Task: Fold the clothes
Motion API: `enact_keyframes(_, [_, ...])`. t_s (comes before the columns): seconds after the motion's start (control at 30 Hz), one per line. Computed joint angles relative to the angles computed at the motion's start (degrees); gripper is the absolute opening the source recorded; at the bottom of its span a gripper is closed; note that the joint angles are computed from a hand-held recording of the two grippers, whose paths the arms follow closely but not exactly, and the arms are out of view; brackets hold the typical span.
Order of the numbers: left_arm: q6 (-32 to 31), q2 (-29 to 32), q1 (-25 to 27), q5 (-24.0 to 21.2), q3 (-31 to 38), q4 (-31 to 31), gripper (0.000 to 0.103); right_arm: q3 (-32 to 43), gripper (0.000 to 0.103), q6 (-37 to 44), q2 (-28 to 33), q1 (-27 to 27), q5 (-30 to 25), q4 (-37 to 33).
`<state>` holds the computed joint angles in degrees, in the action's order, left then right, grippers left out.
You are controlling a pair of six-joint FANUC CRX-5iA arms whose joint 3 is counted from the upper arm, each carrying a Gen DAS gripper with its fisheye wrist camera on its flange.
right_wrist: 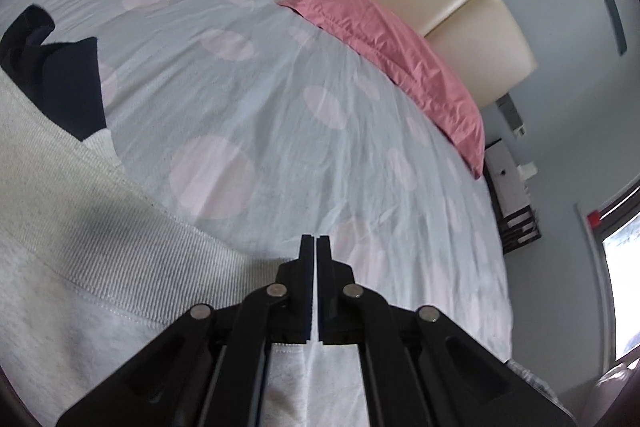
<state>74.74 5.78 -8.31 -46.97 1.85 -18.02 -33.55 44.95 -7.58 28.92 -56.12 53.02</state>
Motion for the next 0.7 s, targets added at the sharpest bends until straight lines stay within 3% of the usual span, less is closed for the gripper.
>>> enact_keyframes(0.27, [-4.5, -7.9, 6.7, -4.0, -5.5, 11.9, 0.008, 4.3, 0.006, 0.1, -7.5, -0.3, -4.0, -15.1])
enact_keyframes(0.4, [-6.8, -14.4, 9.1, -6.8, -9.8, 14.7, 0.02, 3.0, 0.012, -3.0, -15.5, 3.1, -8.6, -19.3])
enact_keyframes(0.57, [-7.0, -21.7, 12.9, -11.5, -15.6, 18.9, 0.021, 0.2, 0.019, -11.8, -26.6, 9.0, -15.0, -24.6])
enact_keyframes(0.7, [-4.2, -26.7, 15.5, -14.5, -19.8, 20.7, 0.021, -4.8, 0.022, -24.8, -35.4, 19.0, -22.2, -23.9])
